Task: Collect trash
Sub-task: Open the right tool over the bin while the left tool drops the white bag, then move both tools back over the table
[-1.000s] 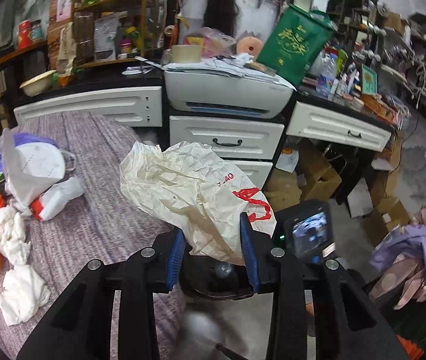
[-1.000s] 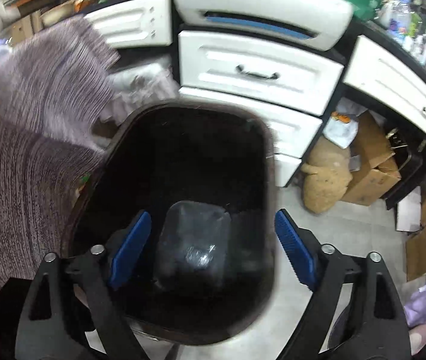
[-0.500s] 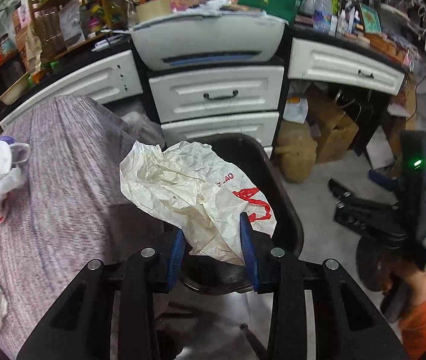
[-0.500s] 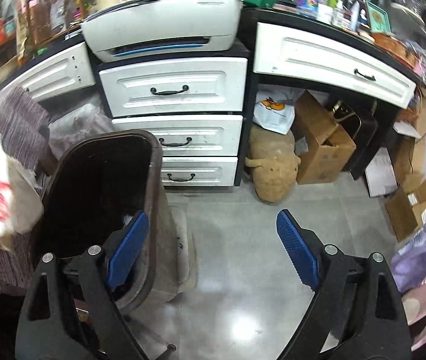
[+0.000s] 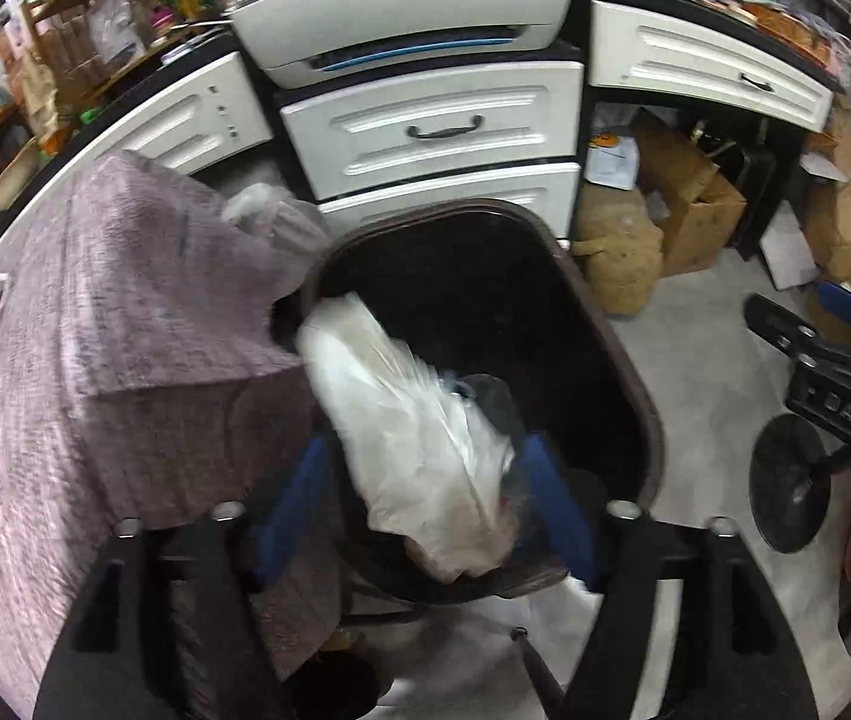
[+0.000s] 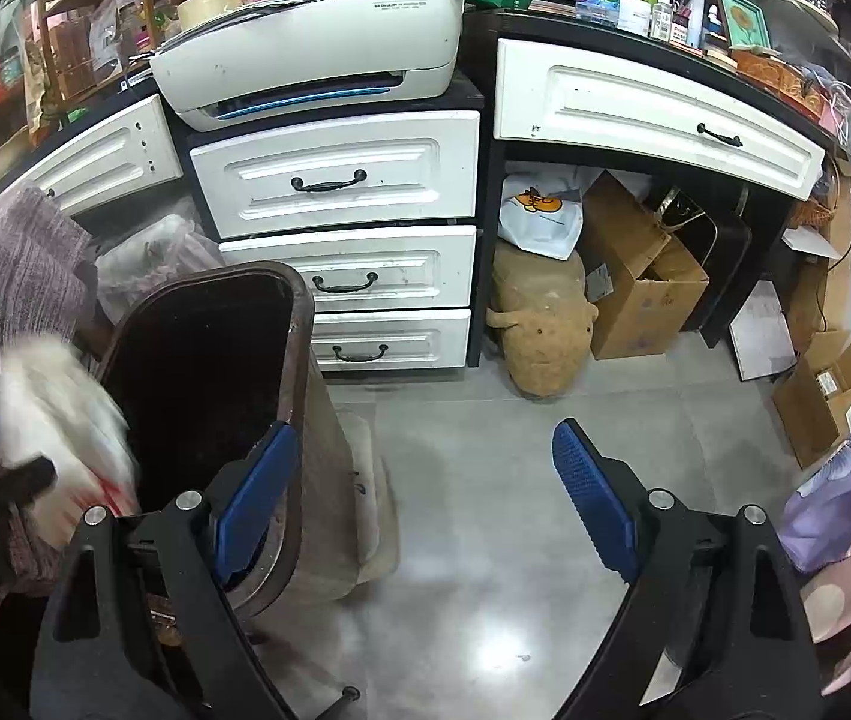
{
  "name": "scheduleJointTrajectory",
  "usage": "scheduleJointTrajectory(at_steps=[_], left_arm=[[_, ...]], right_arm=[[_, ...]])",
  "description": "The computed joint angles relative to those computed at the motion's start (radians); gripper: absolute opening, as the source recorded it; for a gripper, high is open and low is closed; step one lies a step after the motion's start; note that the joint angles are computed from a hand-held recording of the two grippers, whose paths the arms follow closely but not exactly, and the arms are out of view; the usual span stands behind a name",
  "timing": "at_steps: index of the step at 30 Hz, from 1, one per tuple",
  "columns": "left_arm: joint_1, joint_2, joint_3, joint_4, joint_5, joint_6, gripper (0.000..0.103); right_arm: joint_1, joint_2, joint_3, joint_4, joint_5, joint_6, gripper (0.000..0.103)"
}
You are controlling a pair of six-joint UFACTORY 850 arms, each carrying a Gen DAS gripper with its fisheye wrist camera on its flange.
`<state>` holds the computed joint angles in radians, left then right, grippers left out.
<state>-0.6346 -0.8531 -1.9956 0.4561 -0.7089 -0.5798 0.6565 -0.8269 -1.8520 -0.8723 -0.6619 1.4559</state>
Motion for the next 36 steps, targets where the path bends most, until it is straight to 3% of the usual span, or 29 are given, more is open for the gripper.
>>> scheduleJointTrajectory(at_steps=[3,16,26,31,36], left_arm=[[-0.019,0.017,0.027,0.049,0.020,-0.016,0.090],[-0.039,0.184,0.223,-0.091,0.196,0.062,0.093],[-0.036,0.420,0.499,-0.027,0.358,-0.060,0.097],[-0.020,0.535,0.628,0.151,0.385,-0.258,0.097],[-0.004,0.635,0.739,0.390,0.345,-0.521,0.097]], right_arm=[[-0.001,0.003,0.003,0.000,0.002,0.004,0.086],[-0.001,0.023,0.021,0.013,0.040,0.016,0.086],[0.045,0.021,-0.042,-0.003,0.097,-0.023,0.086],[0.090,-0.007,-0.130,-0.013,0.127,-0.089,0.089],[0.136,-0.069,-0.267,0.060,0.147,-0.251,0.090]])
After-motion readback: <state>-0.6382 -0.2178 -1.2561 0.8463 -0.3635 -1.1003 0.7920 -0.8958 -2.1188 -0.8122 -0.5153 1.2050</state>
